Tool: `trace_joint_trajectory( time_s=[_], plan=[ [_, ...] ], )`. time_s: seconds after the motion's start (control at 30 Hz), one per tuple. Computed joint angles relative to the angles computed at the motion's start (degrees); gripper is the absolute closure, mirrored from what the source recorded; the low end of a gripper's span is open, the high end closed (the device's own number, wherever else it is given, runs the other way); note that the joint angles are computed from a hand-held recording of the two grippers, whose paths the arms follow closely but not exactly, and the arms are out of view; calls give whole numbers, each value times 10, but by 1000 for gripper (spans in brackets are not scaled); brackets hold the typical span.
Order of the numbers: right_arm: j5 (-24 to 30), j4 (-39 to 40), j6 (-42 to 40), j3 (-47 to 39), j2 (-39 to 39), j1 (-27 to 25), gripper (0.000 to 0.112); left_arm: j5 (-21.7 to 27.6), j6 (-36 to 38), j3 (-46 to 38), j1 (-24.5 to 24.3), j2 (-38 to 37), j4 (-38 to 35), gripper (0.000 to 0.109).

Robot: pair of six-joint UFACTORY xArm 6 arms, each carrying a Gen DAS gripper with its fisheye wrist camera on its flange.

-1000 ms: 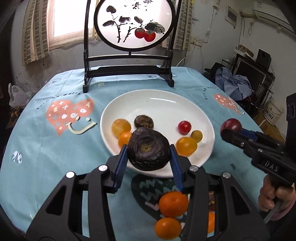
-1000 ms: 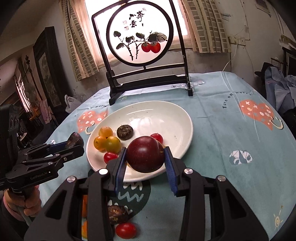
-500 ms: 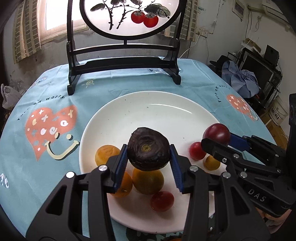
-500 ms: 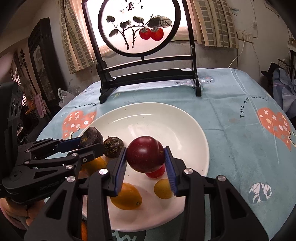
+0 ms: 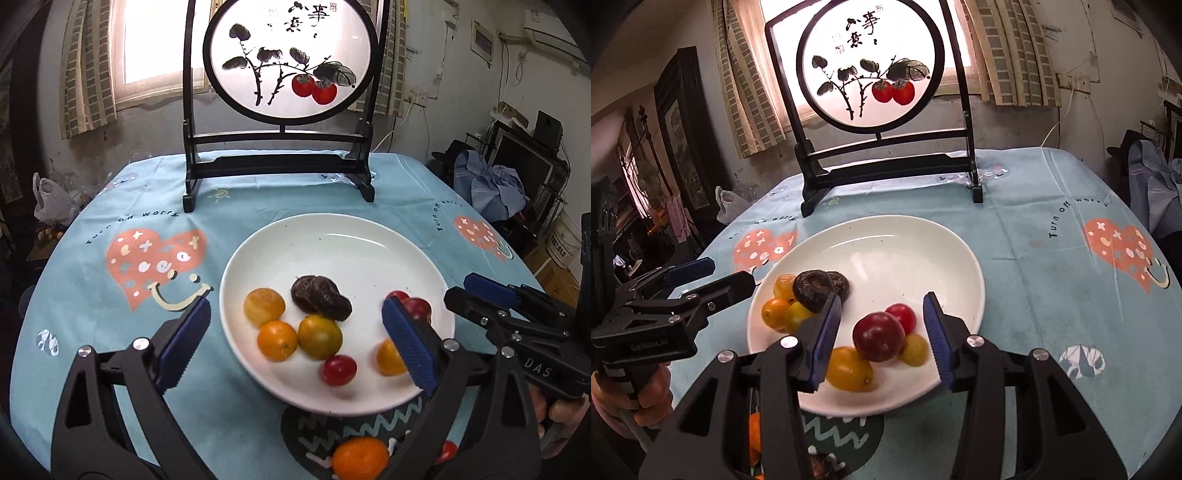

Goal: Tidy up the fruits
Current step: 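Grasp the dark brown fruit with the left gripper while the right carries the plum onto the plate, then grasp a large orange with the right gripper while the left grasps another orange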

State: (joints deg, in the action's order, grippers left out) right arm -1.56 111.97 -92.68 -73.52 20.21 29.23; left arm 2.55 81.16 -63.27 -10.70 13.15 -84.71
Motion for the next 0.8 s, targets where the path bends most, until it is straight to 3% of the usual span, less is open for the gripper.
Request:
trace_joint_trajectory(
  time_s=[0.1, 0.2, 0.4, 0.5, 0.63, 0.8],
  plan=[
    [14, 105, -104, 43, -38, 3, 66, 6, 80, 45, 10, -32, -81, 13],
    [36, 169, -153, 102, -80, 10, 66, 15, 124, 83, 24, -52, -130, 13],
    [84, 264, -212, 201, -153, 23, 65, 27, 130, 140, 49, -80, -154, 13],
    [116, 198, -118, 242, -171, 32, 65, 18, 184, 147, 50, -87, -204, 13],
    [132, 108, -19, 258, -167, 50, 65, 21, 191, 162, 51, -94, -206, 13],
    [140, 46, 48, 262, -158, 61, 65, 27, 201, 170, 56, -101, -216, 13]
  ],
)
